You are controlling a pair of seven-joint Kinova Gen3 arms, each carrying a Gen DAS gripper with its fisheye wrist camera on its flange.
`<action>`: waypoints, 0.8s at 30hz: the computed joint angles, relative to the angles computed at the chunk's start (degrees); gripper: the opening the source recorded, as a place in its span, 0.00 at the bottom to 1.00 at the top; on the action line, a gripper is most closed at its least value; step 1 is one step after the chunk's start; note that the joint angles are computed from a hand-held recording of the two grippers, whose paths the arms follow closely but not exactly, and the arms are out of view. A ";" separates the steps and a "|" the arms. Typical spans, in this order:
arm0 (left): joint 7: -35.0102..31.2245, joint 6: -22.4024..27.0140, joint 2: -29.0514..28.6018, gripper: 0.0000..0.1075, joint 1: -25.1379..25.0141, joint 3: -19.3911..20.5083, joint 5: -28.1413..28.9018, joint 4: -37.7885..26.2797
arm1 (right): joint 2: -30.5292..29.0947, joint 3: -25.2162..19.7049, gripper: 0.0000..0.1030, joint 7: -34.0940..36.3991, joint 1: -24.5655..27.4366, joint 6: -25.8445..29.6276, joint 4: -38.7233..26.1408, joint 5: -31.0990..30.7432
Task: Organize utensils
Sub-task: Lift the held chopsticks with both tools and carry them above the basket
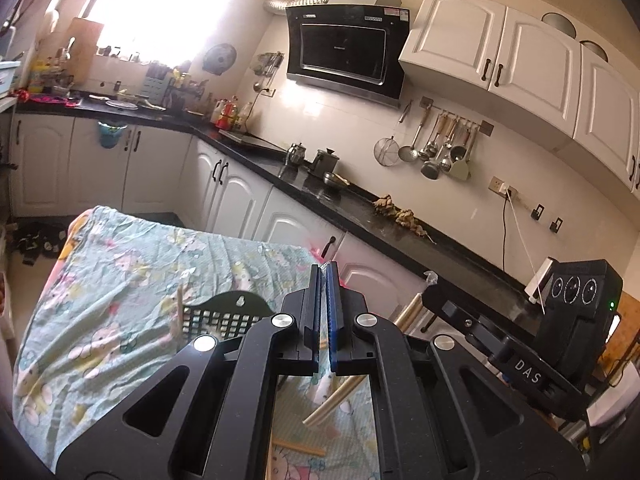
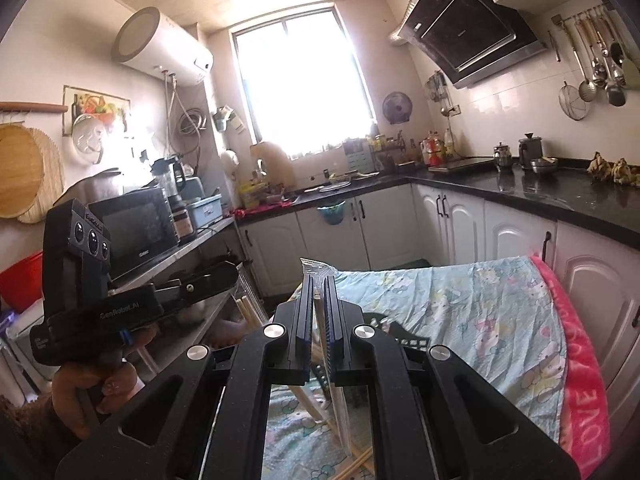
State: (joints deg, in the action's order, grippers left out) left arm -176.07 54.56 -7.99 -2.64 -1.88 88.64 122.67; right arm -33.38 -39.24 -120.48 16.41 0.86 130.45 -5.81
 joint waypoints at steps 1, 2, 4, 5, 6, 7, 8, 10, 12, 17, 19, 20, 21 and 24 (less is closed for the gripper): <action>0.16 -0.22 0.05 0.01 0.17 0.25 0.03 -0.44 | 0.08 0.02 0.06 0.13 0.60 0.22 -0.36 0.10; 0.13 -0.79 0.01 0.01 0.43 0.60 0.29 -0.94 | 0.11 -0.11 0.06 0.16 1.12 0.23 -0.52 0.12; 0.07 -1.46 0.08 0.01 0.88 0.97 0.66 -1.82 | 0.38 -0.36 0.06 0.32 2.22 0.22 -1.10 0.27; 0.04 -2.08 -0.01 0.01 1.17 1.25 0.90 -2.35 | 0.55 -0.32 0.06 0.41 2.64 0.18 -1.39 0.34; -0.11 -2.79 -0.04 0.01 1.48 1.54 1.16 -2.89 | 0.79 -0.15 0.06 0.52 2.86 0.08 -1.65 0.40; -0.16 -3.47 0.11 0.01 1.80 1.80 1.30 -3.53 | 1.08 -0.06 0.05 0.62 3.30 0.03 -2.03 0.45; -0.12 -3.94 0.21 0.01 2.02 1.88 1.38 -3.96 | 1.38 0.18 0.06 0.83 3.62 0.08 -2.40 0.60; 0.00 -5.33 0.67 0.01 2.58 2.29 1.71 -5.25 | 1.85 -0.24 0.06 1.13 5.24 0.37 -3.43 0.81; 0.36 -6.49 0.97 0.01 3.12 2.58 1.88 -6.31 | 2.47 -0.31 0.06 1.28 5.92 0.36 -4.19 0.92; -0.33 -9.17 2.52 0.01 4.21 3.15 3.25 -8.81 | 3.70 -1.05 0.06 1.66 9.12 -0.72 -5.98 0.93; -1.08 -10.03 3.33 0.01 4.52 3.41 4.00 -9.58 | 4.43 -1.73 0.06 2.02 10.70 -1.05 -6.85 0.86; -1.31 -10.03 3.67 0.01 4.54 3.37 4.19 -9.80 | 4.77 -2.33 0.06 2.09 11.87 -1.42 -7.21 0.67; -1.95 -10.50 4.21 0.01 4.73 3.60 4.68 -10.14 | 5.28 -3.05 0.06 2.25 13.07 -2.16 -7.48 0.51; -4.28 -11.83 5.37 0.01 5.23 4.19 6.23 -10.38 | 6.26 -5.03 0.06 3.05 15.96 -3.18 -7.99 -0.24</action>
